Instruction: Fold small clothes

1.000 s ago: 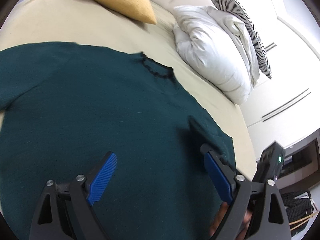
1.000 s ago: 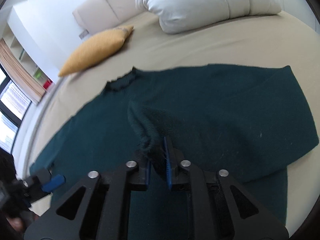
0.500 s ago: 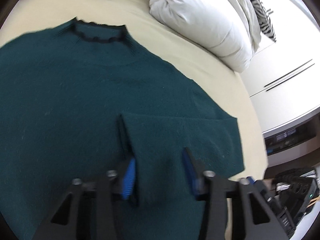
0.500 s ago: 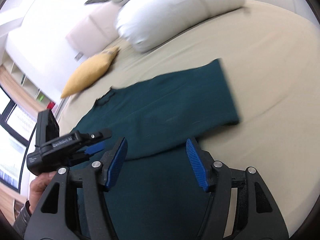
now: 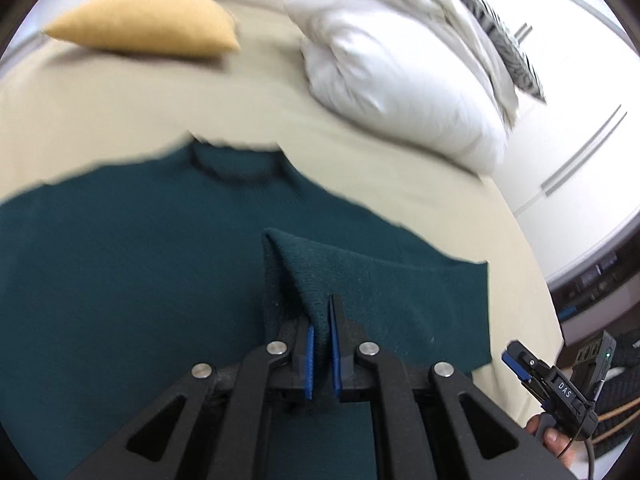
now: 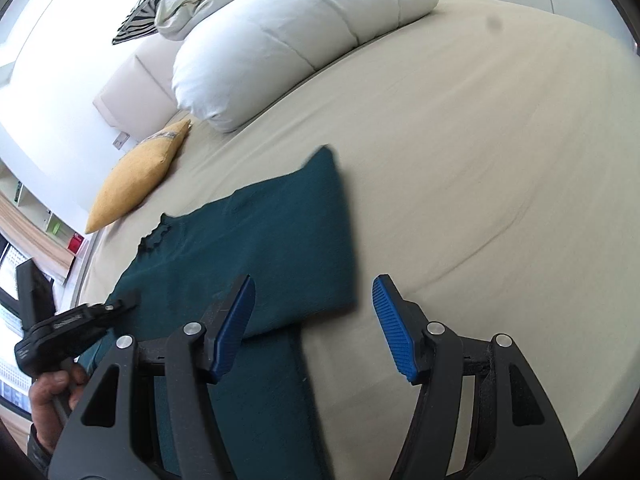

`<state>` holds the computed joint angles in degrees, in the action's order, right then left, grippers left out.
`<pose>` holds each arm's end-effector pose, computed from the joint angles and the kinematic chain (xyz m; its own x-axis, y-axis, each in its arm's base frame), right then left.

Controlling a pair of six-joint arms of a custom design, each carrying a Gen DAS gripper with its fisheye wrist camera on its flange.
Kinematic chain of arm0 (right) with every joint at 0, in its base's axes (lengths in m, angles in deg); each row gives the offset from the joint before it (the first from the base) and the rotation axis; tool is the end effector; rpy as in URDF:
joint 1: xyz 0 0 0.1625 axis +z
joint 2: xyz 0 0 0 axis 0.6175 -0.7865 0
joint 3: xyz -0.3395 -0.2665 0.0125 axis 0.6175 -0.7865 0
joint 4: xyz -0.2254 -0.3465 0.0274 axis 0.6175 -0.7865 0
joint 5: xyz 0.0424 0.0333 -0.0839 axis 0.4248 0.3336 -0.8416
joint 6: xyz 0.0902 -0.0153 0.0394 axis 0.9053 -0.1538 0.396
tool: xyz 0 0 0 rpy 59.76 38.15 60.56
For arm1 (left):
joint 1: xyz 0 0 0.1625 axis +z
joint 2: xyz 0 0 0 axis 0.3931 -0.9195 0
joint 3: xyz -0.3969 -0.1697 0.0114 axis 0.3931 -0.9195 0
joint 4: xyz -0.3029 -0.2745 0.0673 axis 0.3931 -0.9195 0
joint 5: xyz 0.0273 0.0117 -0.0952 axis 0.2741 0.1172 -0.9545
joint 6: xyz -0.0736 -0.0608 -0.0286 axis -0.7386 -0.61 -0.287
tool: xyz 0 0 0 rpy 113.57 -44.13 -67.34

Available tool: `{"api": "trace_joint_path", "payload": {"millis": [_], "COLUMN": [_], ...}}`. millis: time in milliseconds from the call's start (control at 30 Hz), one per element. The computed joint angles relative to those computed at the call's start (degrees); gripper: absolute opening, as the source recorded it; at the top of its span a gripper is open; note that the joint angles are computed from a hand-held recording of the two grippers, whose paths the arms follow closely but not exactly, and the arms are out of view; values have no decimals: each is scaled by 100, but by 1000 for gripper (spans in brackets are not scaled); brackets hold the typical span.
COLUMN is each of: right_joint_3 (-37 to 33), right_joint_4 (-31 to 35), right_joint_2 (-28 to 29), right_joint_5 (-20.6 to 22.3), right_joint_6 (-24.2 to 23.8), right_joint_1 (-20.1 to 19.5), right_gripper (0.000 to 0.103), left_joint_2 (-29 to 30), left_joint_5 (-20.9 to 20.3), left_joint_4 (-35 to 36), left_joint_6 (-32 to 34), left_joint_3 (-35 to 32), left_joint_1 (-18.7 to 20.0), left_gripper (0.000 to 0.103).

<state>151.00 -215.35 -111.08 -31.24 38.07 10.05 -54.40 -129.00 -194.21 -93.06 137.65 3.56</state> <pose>-0.0783 -0.3175 0.3510 -0.9285 0.2619 0.2632 -0.0329 0.6481 -0.7608 -0.3242 -0.3768 0.0694 -0.9453 0.0961 -0.3117 0.2464 0.8365 -0.4894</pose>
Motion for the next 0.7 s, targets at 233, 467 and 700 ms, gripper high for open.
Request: {"api": "trace_joint_path", "payload": {"millis": [233,467,700], "right_joint_3": [-431,-709,-835], "right_joint_4": [-111,-381,-360], "right_joint_2": [748,1434,1684], "right_joint_5": [-630,-1222,-1274], "right_joint_6": [181,248,508], "right_joint_1": [560,1115,1181], "right_gripper": [59,58,56], "left_joint_2": [-426,-470,-551], "left_joint_5": [216,399,696], "left_joint_4": [-6,-326,-785], "left_joint_6": [-74,-193,-321], "left_joint_3": [402,677,1004], "left_joint_1": [374,411,207], "left_gripper": [7,7,7]}}
